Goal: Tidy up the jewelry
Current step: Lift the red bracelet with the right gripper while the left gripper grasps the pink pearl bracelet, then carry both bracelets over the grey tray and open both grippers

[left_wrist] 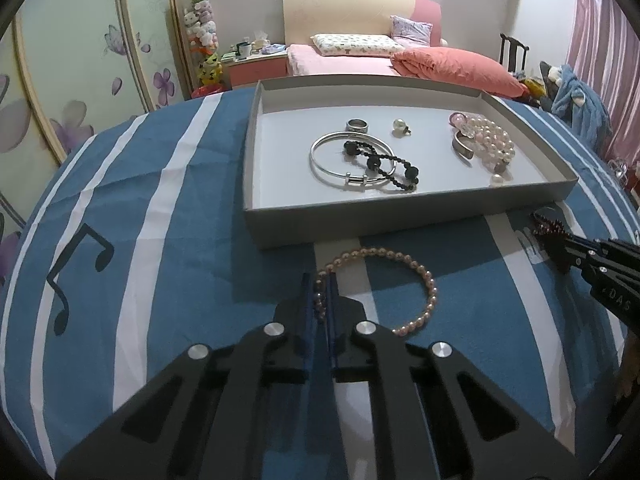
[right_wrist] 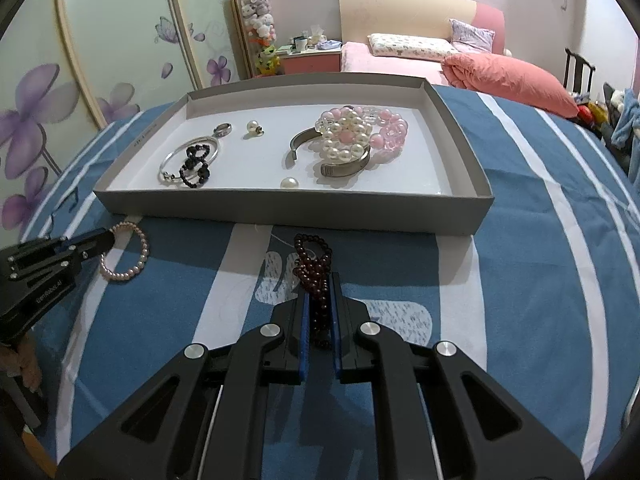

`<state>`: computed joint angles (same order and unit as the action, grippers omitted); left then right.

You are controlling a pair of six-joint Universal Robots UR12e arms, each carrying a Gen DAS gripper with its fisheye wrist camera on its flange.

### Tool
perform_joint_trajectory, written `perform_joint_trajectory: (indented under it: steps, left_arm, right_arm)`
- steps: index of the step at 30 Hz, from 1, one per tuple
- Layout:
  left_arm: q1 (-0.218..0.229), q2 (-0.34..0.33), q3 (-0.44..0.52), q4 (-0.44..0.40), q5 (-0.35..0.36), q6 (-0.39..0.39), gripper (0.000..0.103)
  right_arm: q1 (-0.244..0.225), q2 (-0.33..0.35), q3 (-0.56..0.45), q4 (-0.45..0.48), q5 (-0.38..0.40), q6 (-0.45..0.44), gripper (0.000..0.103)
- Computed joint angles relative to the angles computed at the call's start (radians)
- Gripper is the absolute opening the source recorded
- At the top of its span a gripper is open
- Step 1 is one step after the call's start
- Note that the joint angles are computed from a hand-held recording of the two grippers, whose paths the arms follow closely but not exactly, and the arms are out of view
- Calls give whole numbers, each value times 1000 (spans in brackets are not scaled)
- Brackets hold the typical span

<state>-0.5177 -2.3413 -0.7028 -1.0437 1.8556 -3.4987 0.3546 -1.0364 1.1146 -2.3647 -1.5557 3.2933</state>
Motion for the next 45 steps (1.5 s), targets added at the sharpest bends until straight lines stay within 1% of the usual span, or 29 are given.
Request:
perform_joint_trajectory:
  steps: [7,11,15,20,25,32,34,37,41,43,45]
  left_arm:
    - [2,55,-96,110,16,-37,6]
    - [-3,86,-149,201,38,-65,6]
    - [-17,102,-177,287,88,-74,6]
    - [-37,106,-189,380,151,-55,6]
    - [-58,97,-179,437,209,-13,6]
    - [-85,78,-162,543,307,76,6]
    - [-90,72,-156,570,325,98,6]
    - [-97,59,-137,603,353,138,6]
    - [-112,27,-92,652,413,218,6]
    - [-117,16,-75,668,427,244,6]
    - [-116,10,-65,667,425,248,6]
  right_arm:
    - [-9,-31,51,-107,37,60,9]
    - [-13,-46,72,-173,64,89,9]
    - [-11,-54,87,-235,78,108,9]
    - [-1,-58,95,-319,72,111,9]
    - [13,-58,100,-392,43,98,9]
    - [27,-57,105,-478,-6,75,9]
    - [30,-56,106,-501,-18,71,9]
    - [35,-51,102,-533,-37,62,9]
    - [41,-46,98,-566,-63,49,9]
    - [43,-41,92,-576,-71,43,9]
    - [45,-37,88,-583,-79,39,9]
